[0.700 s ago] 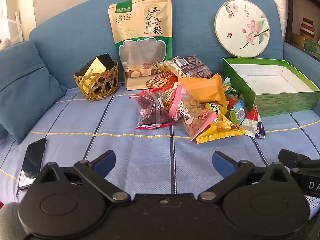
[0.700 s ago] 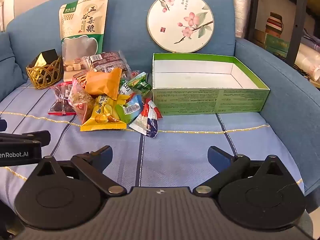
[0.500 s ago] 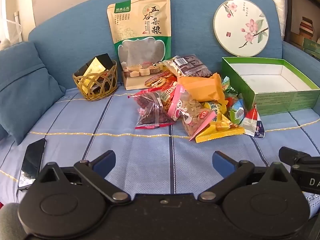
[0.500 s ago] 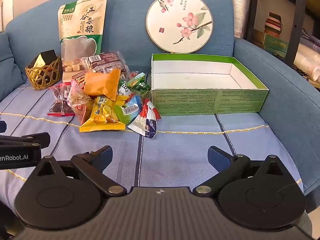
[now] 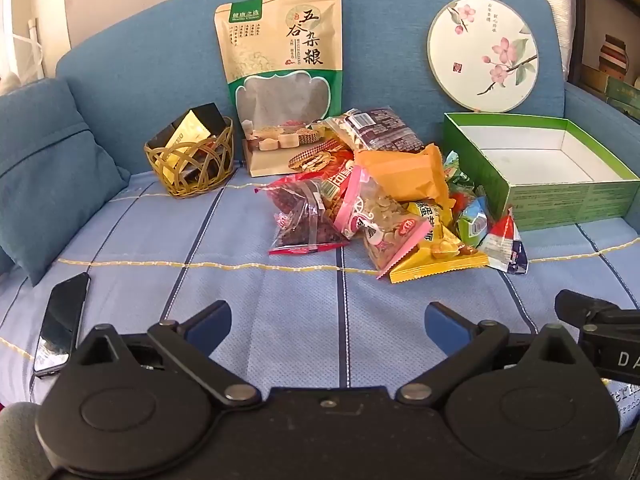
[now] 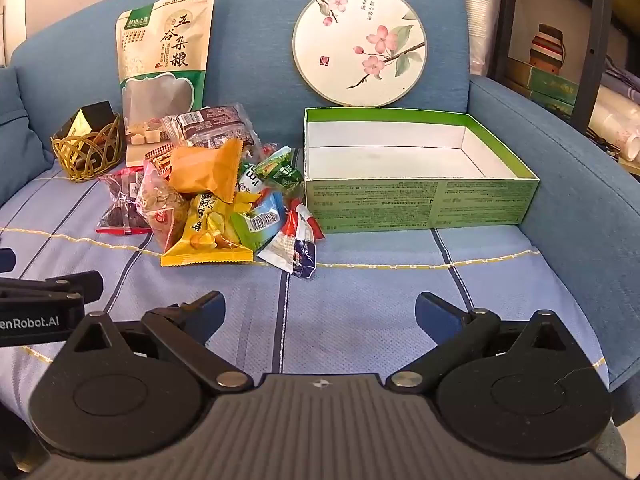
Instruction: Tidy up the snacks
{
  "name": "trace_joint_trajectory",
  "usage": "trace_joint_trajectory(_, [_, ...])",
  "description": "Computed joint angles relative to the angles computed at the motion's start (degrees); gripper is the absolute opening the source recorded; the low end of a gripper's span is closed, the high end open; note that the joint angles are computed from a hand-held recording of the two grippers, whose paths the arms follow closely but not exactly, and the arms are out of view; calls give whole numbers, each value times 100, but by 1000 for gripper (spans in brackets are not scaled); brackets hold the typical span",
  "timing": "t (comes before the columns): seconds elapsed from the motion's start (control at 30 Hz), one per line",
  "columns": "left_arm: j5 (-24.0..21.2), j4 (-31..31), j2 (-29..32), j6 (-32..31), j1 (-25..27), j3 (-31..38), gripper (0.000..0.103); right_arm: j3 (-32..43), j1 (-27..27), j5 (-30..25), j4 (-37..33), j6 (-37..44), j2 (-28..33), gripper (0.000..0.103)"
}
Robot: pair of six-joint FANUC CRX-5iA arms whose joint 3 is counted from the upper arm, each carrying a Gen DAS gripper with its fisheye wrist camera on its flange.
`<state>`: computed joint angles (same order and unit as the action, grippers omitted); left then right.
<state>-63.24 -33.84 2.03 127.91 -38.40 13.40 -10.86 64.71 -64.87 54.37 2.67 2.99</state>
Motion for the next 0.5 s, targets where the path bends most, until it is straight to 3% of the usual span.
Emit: trace_joint_trajectory(0.5, [-14, 11, 23, 35, -15, -18, 103, 24, -2, 7, -31, 25, 17, 103])
